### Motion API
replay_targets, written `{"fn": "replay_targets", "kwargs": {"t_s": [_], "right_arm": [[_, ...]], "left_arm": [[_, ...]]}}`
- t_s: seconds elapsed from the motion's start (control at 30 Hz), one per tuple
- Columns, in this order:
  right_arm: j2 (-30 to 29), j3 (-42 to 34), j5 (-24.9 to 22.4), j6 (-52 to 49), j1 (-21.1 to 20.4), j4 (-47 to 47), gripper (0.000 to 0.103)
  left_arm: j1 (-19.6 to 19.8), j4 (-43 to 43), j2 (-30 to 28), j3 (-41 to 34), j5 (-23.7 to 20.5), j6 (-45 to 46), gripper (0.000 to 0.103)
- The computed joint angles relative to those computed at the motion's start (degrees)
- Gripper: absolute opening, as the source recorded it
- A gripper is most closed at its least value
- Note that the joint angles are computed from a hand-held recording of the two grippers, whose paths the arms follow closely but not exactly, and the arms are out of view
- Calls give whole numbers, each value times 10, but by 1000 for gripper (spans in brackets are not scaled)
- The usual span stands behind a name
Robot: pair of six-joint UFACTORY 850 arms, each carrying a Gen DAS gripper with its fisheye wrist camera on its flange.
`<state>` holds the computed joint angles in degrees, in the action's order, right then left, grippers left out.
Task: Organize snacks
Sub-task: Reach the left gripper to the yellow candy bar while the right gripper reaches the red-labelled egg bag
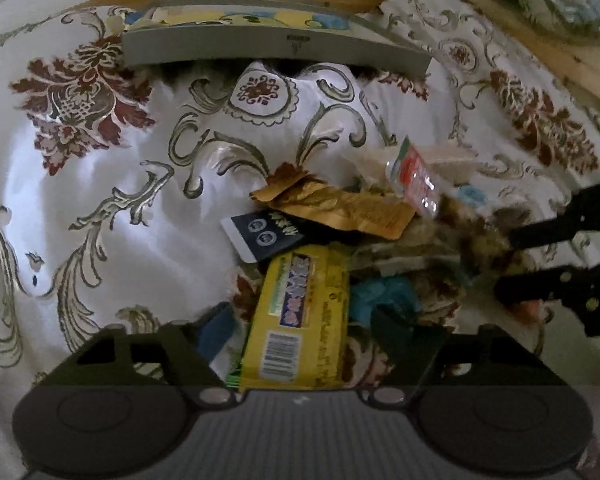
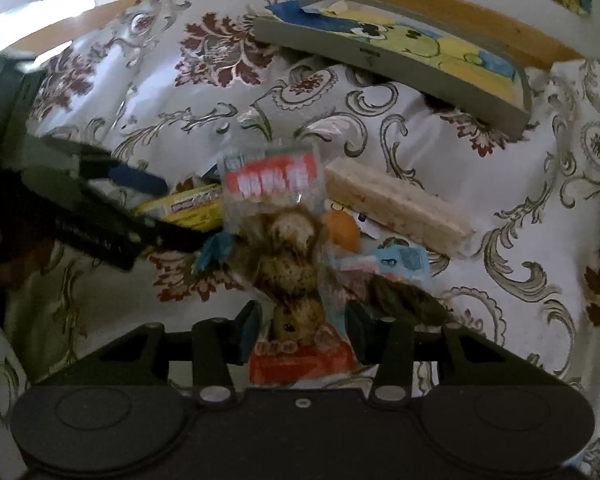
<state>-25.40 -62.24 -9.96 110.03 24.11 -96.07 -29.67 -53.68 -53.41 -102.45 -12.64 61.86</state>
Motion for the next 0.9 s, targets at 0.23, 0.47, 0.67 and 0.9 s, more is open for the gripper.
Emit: {"fn": "replay_targets", "kwargs": {"t_s": [0.23, 0.47, 0.67, 0.9], "right_arm": [[-9, -6, 8, 52, -7, -43, 53], [-21, -17, 0, 132, -7, -135, 66], [-35, -34, 14, 192, -16, -204, 74], [-40, -38, 5, 77, -5, -112, 53]], "left_arm": [[4, 52, -5, -14, -23, -59, 55], [3, 87, -19, -36, -33, -99, 61], [7, 74, -26, -46, -46, -108, 60], [0, 176, -24, -55, -66, -218, 51]]}}
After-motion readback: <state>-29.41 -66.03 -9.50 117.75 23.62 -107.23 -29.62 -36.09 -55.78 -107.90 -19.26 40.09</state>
